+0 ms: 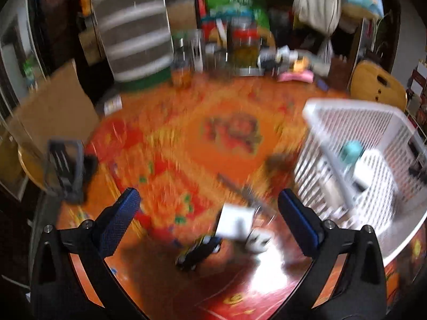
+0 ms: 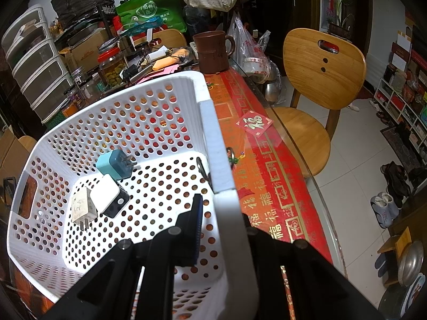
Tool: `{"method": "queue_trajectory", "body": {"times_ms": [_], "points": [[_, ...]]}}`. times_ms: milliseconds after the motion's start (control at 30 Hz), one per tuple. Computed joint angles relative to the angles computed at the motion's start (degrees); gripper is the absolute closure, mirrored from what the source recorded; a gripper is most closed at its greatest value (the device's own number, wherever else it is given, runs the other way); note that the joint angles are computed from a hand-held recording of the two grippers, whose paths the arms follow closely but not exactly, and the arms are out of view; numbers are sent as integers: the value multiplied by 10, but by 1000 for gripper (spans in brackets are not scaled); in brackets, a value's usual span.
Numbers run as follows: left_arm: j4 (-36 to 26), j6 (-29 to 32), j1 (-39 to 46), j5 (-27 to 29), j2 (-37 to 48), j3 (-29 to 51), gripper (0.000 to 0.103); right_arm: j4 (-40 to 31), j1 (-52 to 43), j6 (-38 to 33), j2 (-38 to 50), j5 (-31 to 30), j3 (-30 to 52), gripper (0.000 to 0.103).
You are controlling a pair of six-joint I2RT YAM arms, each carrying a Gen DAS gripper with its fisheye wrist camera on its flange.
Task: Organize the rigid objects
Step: 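Grasp the small white plug charger with the left tool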
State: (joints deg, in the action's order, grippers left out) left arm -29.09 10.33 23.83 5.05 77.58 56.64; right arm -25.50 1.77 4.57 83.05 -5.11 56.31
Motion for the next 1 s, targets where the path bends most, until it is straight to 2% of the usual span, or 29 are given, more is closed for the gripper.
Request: {"method": "queue_trajectory", "body": {"times_ms": [100,200,333,467,567,667,800,867,900,933,1000], "points": [[32,28,14,15,22,-40,1,1,-1,-1,-1,0,-1,90],[57,21,4,10,39,-63,1,-1,0,0,0,2,1,90],[78,-12,-14,11,82,-53,1,-2,-1,-1,1,1,2,90],[83,-28,-40,-11,131,-30,1,-1,-2,-2,1,1,1,90],[87,-40,-52,-27,167,-12,5,-1,-2,-2,2,1,2,90],[88,-50,-50,-26,187,-1,12,-1,-1,-2,1,2,1,90],[84,-56,-41,5,199,6,29,2,0,-2,0,2,-1,90],[84,-53,-43,7,196,4,42,2,0,-2,0,2,-1,90],[84,-53,-45,9,192,2,58,1,0,-1,1,1,-1,90],[83,-56,-49,8,189,2,65,1,0,-2,1,2,-1,90],[85,-60,-56,-8,181,-2,65,2,-1,-3,1,1,-1,90]]}}
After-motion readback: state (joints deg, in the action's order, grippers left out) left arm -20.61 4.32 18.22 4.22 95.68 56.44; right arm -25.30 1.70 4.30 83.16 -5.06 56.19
